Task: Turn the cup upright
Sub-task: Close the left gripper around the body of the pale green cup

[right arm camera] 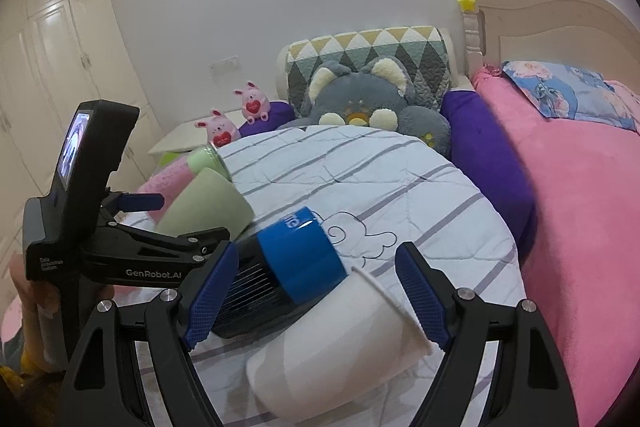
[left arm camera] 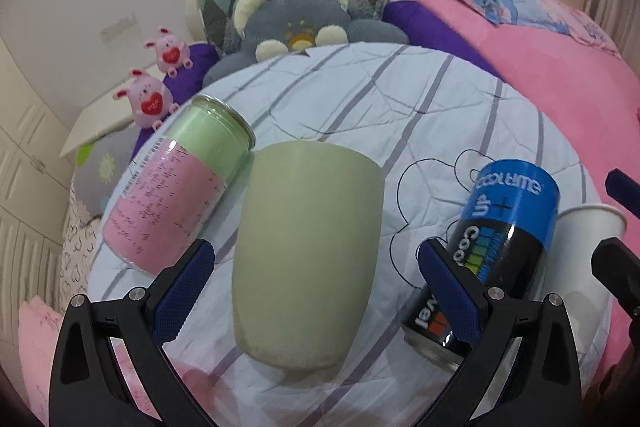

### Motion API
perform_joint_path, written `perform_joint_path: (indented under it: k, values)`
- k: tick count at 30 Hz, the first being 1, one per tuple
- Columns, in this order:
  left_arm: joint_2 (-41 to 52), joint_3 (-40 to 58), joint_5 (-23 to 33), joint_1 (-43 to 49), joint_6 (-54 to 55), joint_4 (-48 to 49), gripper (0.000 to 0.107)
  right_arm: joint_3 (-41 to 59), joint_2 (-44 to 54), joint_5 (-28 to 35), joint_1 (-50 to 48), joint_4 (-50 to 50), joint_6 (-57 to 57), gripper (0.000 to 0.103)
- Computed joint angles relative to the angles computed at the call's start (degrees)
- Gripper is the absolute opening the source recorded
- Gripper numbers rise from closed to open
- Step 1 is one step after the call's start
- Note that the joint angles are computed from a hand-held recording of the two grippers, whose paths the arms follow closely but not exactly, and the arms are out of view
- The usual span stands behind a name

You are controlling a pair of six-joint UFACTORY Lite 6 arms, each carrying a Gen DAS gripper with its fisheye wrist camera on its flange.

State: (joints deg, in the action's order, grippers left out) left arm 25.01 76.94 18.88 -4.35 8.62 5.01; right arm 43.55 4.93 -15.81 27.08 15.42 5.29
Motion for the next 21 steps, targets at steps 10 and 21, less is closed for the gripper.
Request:
perform_joint_path:
  k: [10, 21]
  values:
    - [6.91, 9.48, 8.13, 2.18, 4.36, -7.3, 0.083, 0.44, 1.72, 0.8, -1.97, -10.09, 10.25, 0.082]
    - [5.95, 8.78, 8.49, 1.18, 2.27, -3.7, 0.083, 0.66, 1.64, 1.53, -2.05, -8.97, 9.43, 0.082]
